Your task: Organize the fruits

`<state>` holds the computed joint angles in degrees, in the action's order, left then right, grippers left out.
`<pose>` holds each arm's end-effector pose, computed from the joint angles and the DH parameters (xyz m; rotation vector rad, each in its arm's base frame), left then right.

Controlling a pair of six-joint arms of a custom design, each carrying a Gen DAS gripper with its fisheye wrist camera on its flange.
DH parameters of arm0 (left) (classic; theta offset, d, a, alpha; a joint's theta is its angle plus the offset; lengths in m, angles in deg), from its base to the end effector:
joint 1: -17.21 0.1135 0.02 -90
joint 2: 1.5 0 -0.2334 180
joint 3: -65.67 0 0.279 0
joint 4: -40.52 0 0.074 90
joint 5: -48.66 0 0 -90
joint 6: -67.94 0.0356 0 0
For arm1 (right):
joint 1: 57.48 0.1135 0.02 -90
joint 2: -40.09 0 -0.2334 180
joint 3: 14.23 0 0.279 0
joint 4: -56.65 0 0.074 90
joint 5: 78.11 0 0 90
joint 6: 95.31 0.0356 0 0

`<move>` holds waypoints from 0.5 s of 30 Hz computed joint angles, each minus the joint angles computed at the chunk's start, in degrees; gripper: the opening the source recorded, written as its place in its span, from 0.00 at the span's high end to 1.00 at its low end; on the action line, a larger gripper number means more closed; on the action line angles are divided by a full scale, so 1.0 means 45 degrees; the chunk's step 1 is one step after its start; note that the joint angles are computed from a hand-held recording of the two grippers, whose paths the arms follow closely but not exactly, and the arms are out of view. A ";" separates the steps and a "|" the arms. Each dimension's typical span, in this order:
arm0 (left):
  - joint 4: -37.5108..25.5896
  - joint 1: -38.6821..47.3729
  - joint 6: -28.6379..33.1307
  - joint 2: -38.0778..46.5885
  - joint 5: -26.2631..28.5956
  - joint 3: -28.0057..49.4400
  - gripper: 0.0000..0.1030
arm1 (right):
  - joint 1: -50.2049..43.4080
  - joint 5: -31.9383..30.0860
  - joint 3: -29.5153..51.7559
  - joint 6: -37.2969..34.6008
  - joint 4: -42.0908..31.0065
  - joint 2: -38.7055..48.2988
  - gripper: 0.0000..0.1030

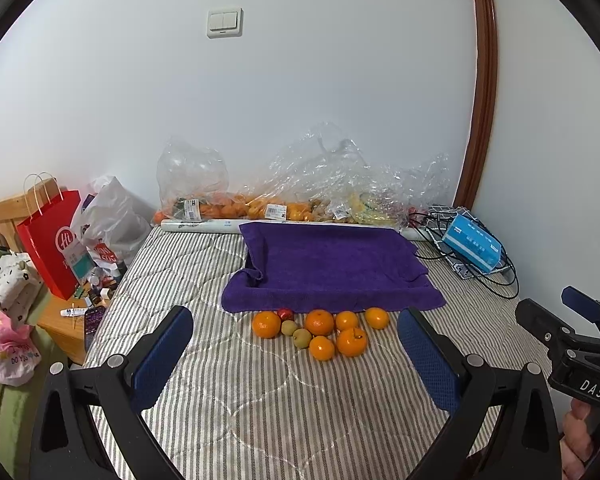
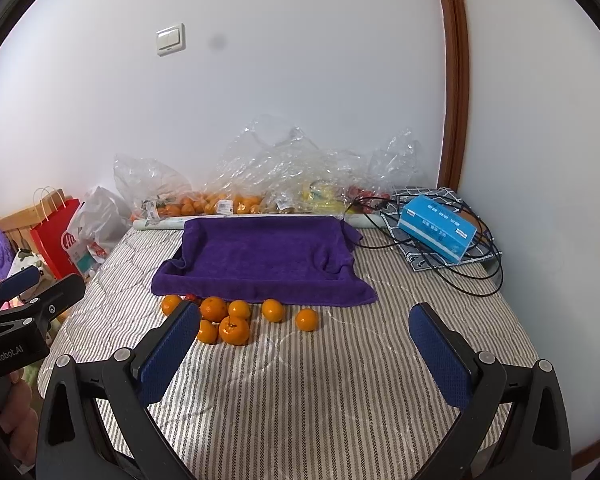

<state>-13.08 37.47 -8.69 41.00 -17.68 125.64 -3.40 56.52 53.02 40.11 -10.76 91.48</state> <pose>0.1927 0.0559 0.2921 0.0983 2.1412 -0.1141 0.1402 0.1509 0.2943 0.1439 2.1572 0.0021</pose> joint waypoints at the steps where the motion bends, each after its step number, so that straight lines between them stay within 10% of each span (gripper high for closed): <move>1: 0.0008 -0.0018 -0.0011 0.0031 -0.0014 0.0015 0.01 | -0.0004 -0.0009 -0.0017 -0.0033 0.0024 -0.0006 0.00; 15: 0.0263 0.0027 0.0027 0.0460 -0.0049 0.0033 0.01 | -0.0542 -0.0501 -0.0080 -0.0634 0.0773 0.0344 0.00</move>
<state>-11.90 37.59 -8.56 43.07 -17.90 125.79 -5.85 54.26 52.66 37.26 -7.28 93.02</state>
